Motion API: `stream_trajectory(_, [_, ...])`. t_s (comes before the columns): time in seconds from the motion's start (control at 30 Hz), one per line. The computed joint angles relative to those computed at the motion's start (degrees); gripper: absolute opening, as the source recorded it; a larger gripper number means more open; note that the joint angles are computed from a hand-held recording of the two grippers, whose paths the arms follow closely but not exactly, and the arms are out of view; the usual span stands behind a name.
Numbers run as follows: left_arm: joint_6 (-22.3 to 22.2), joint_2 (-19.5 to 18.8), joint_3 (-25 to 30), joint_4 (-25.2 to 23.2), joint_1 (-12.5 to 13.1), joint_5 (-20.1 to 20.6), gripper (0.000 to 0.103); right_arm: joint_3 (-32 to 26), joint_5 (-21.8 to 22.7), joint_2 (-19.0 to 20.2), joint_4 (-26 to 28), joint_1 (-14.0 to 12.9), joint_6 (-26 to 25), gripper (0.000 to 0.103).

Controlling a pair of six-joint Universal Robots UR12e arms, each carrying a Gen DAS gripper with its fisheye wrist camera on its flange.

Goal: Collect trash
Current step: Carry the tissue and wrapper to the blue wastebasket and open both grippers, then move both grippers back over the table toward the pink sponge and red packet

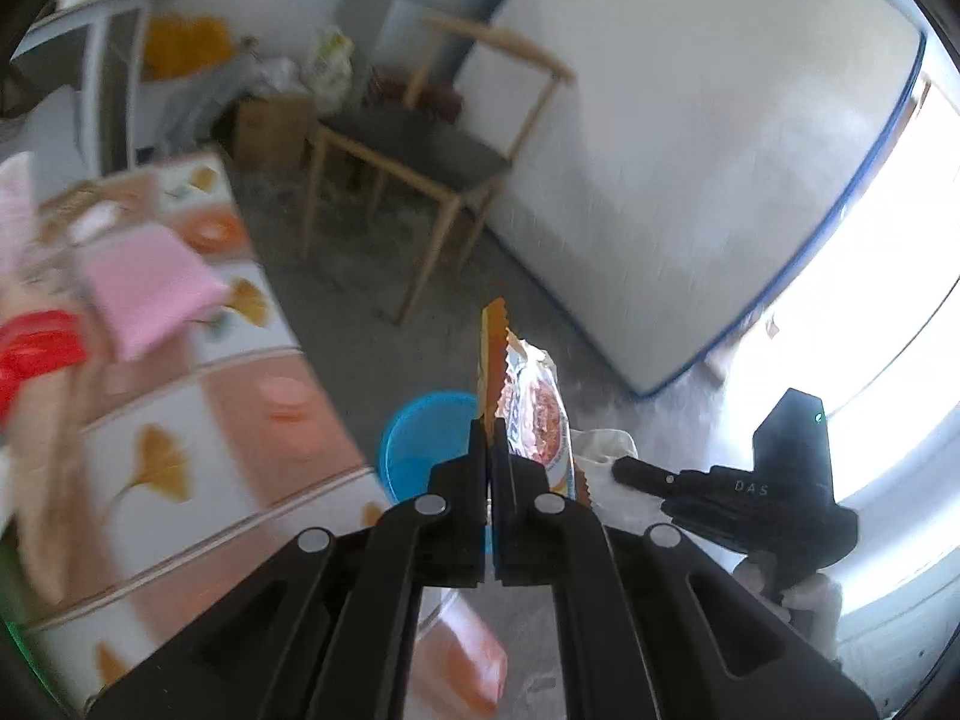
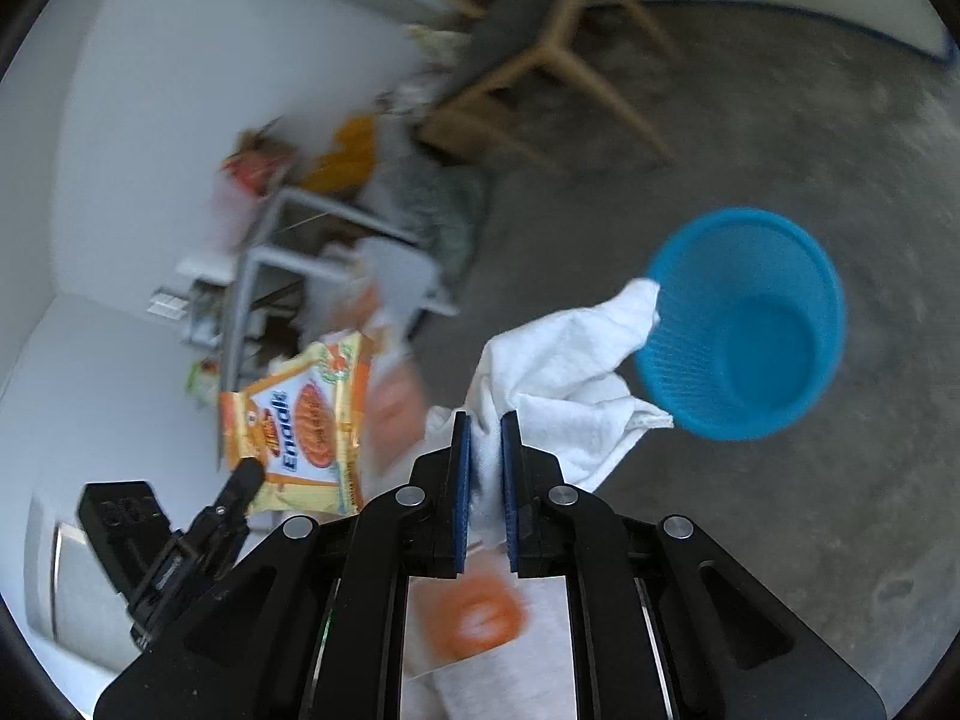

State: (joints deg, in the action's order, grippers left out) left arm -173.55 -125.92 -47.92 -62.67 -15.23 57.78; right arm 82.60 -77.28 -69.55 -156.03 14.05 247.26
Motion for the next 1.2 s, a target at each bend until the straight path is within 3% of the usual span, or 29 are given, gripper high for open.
stream_trajectory(0.1, [2.8,-5.0,7.3,-7.2,-2.3,3.9,0.001,0.6,0.3,0.9,2.3,-1.2,2.1,0.011])
stream_trajectory(0.3, [6.0,-13.3,19.3,-15.3,-5.4,9.6,0.002,0.1,1.3,3.6,5.8,-3.3,4.0,0.015])
stream_trajectory(0.37, [6.1,-16.8,24.8,-18.9,-6.1,10.3,0.004,-0.5,0.8,4.4,7.8,-3.9,4.2,0.030])
stream_trajectory(0.4, [6.3,-18.2,27.1,-20.5,-6.3,10.4,0.005,-0.3,0.3,4.4,8.4,-4.1,4.3,0.044])
stream_trajectory(0.57, [4.9,-22.2,34.2,-24.2,-6.5,9.6,0.034,0.9,-2.4,4.0,10.8,-4.6,5.2,0.050])
stream_trajectory(0.7, [4.9,-20.2,30.4,-20.8,-6.2,8.2,0.039,0.9,-4.9,3.3,11.9,-4.0,4.3,0.050])
stream_trajectory(0.87, [5.0,-15.9,23.2,-14.8,-5.7,6.3,0.047,-0.7,-11.6,2.4,15.5,-2.3,-1.1,0.052])
stream_trajectory(1.03, [5.0,-8.5,11.3,-5.4,-4.3,2.2,0.061,-3.9,-23.7,1.5,20.3,1.0,-8.7,0.071])
stream_trajectory(1.2, [4.4,-2.6,2.8,0.4,-2.3,0.0,0.064,-7.6,-39.1,1.2,23.3,5.7,-17.1,0.095])
